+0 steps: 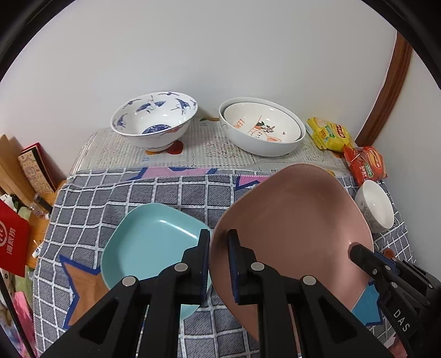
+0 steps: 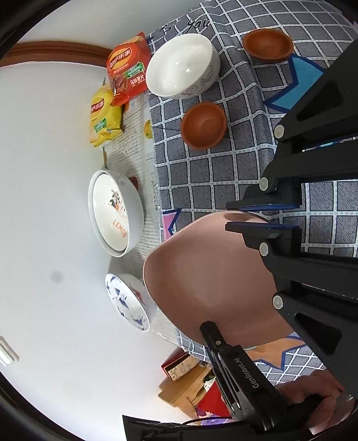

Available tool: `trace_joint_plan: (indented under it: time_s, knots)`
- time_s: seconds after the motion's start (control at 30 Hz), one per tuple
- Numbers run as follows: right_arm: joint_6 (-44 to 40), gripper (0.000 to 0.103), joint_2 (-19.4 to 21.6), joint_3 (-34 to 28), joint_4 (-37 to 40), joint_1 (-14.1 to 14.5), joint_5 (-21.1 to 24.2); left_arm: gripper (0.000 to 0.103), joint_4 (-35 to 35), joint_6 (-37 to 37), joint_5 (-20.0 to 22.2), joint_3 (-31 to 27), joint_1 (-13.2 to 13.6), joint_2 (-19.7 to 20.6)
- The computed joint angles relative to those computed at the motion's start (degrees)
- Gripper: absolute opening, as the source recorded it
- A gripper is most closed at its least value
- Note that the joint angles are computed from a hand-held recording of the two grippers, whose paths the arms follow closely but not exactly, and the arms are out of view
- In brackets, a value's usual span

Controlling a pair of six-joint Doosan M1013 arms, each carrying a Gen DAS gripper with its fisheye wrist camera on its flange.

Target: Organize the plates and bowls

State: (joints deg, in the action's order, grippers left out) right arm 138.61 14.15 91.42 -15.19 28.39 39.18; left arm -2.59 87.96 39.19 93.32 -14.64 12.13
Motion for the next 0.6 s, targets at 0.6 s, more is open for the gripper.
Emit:
trace_joint_plan:
  time_s: [0.6]
  knots:
    - [-0.9,0.006,1.5,-3.1,-0.5,3.0,-0.3,0.013,1.0,-1.7,-1.2,3.0,3.8,-3.1]
